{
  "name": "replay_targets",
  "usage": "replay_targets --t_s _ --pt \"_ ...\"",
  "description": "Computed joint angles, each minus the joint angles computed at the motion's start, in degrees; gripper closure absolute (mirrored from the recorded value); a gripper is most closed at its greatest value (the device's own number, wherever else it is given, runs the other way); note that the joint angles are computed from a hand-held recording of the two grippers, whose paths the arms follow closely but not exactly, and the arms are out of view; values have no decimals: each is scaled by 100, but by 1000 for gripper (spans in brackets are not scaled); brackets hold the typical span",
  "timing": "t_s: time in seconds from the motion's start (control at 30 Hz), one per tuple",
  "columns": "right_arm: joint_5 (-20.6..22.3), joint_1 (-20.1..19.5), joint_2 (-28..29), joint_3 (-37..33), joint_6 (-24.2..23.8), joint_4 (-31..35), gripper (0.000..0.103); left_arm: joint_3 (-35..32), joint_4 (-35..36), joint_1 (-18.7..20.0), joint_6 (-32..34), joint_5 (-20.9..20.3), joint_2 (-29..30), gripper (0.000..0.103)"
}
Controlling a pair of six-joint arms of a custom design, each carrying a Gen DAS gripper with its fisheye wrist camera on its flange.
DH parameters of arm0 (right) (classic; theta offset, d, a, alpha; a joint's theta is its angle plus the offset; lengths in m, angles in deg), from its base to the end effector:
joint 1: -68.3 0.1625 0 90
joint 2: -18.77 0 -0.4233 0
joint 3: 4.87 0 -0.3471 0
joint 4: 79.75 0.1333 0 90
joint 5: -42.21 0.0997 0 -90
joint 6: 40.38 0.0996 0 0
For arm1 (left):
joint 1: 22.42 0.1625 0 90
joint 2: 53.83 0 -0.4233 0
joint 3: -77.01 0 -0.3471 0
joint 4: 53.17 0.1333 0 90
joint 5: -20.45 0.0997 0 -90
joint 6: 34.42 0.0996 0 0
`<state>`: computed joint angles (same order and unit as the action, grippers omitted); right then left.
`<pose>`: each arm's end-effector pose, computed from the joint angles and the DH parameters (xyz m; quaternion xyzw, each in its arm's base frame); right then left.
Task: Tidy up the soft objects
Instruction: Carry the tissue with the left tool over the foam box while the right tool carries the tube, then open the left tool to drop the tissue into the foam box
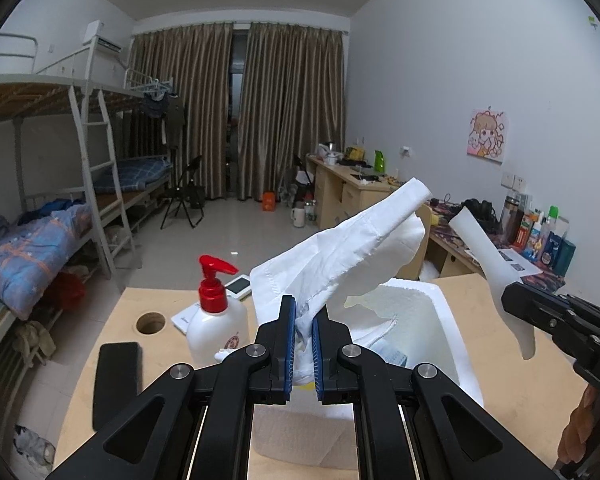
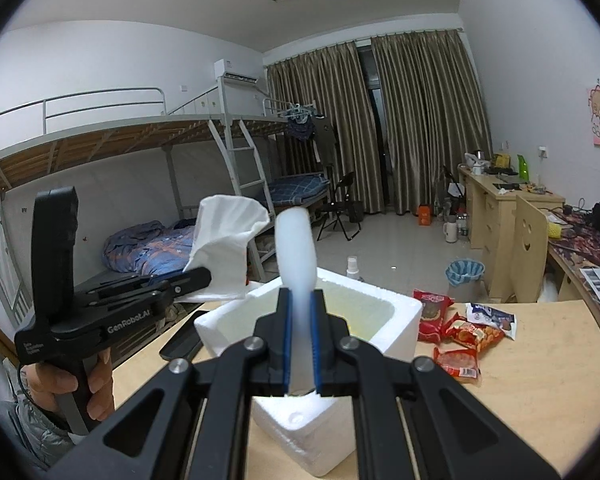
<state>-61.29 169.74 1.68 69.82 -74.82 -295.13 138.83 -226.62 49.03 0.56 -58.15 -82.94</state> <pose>0.2503 -0.6819 0.0495 0.2610 -0.7847 0.5232 0.2060 -0.1097 -0.8077 0.1963 0.3669 0.8219 -0.4091 0.1497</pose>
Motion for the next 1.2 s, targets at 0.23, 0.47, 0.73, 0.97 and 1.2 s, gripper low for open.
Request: replay_targets --t_s 0.23,0.47,0.73,0.97,1.2 --pt "69 -86 26 -95 67 54 92 -652 503 8 117 6 375 95" --pt "44 -114 50 -187 154 156 92 -1467 1264 55 167 -42 801 95" --pt "54 -132 10 -126 181 59 92 -1599 1328 85 82 12 874 49" --pt "69 -133 -11 -86 173 8 92 -1047 406 87 94 -143 630 8" --pt "61 -126 -9 -78 158 16 92 -793 -39 84 176 -80 505 8"
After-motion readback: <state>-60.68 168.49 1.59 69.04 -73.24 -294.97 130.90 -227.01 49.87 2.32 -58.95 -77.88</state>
